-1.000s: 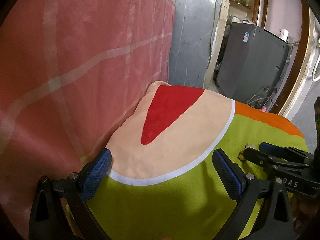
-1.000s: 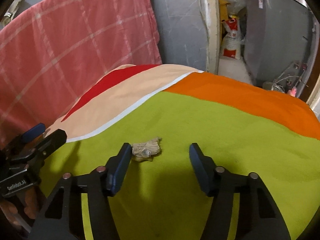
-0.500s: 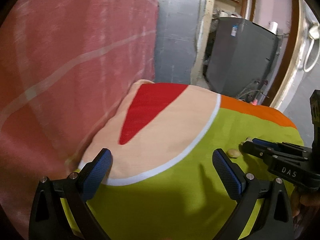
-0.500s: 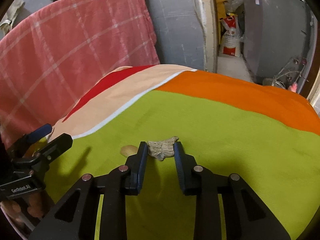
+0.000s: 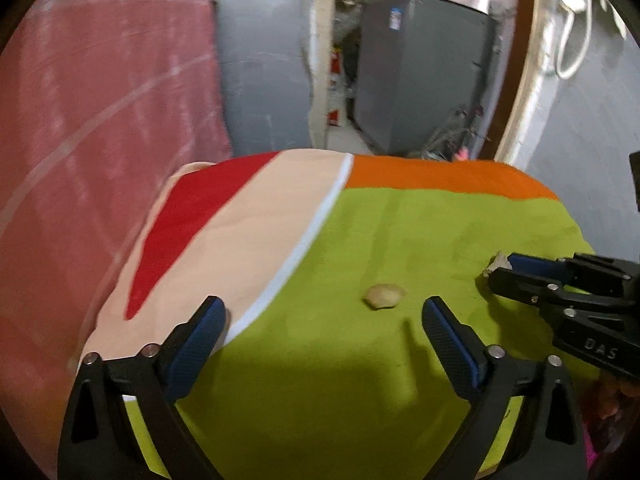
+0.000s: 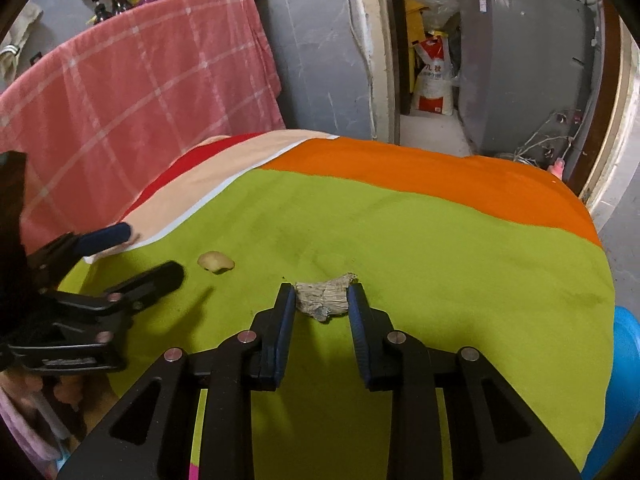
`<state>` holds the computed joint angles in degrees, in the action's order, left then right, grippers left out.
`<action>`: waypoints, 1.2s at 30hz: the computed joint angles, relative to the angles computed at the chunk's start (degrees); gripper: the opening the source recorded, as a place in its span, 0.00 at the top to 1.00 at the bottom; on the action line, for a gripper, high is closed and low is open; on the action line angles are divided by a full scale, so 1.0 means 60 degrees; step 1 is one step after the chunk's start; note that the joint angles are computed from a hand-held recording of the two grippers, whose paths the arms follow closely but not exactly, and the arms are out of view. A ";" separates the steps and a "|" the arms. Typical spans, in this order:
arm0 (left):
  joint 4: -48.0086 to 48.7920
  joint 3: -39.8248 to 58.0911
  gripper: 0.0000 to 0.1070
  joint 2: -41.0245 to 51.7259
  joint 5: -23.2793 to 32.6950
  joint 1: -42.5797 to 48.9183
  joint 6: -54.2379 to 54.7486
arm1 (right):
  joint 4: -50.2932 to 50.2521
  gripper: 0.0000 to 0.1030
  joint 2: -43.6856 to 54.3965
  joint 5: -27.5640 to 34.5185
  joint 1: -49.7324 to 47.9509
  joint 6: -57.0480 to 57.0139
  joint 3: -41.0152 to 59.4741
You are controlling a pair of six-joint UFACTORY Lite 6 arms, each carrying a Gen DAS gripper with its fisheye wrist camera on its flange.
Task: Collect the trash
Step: 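Grasp the grey crumpled paper with the right gripper while the left grasps the tan lump, then lift paper and tan lump and carry both over the blue basin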
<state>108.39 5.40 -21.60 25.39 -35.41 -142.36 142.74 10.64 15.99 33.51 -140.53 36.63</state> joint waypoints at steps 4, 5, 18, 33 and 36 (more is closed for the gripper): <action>0.1279 0.0705 0.32 0.1549 -0.0132 0.0068 -0.0962 | -0.0229 0.76 -0.0413 0.0158 -0.0230 0.0100 -0.0417; 0.1546 0.0841 0.38 0.1821 -0.0179 0.0079 -0.1149 | -0.0281 0.76 -0.0494 0.0173 -0.0275 0.0106 -0.0497; 0.2114 0.1593 0.77 0.3347 0.0170 -0.0455 -0.1597 | -0.1059 0.76 -0.0841 0.0503 -0.0804 0.0645 -0.1032; 0.0968 0.0505 0.81 0.1436 -0.0010 -0.1449 -0.1771 | -0.0029 0.76 -0.1701 0.0777 -0.0812 -0.0304 -0.2078; 0.0068 0.0218 0.82 0.0795 0.0228 -0.2077 -0.1427 | 0.0832 0.76 -0.2200 0.0786 -0.0649 -0.0957 -0.2538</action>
<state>108.79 6.71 -16.83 26.76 -47.87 -150.92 147.73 -2.55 20.71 29.61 -146.28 21.40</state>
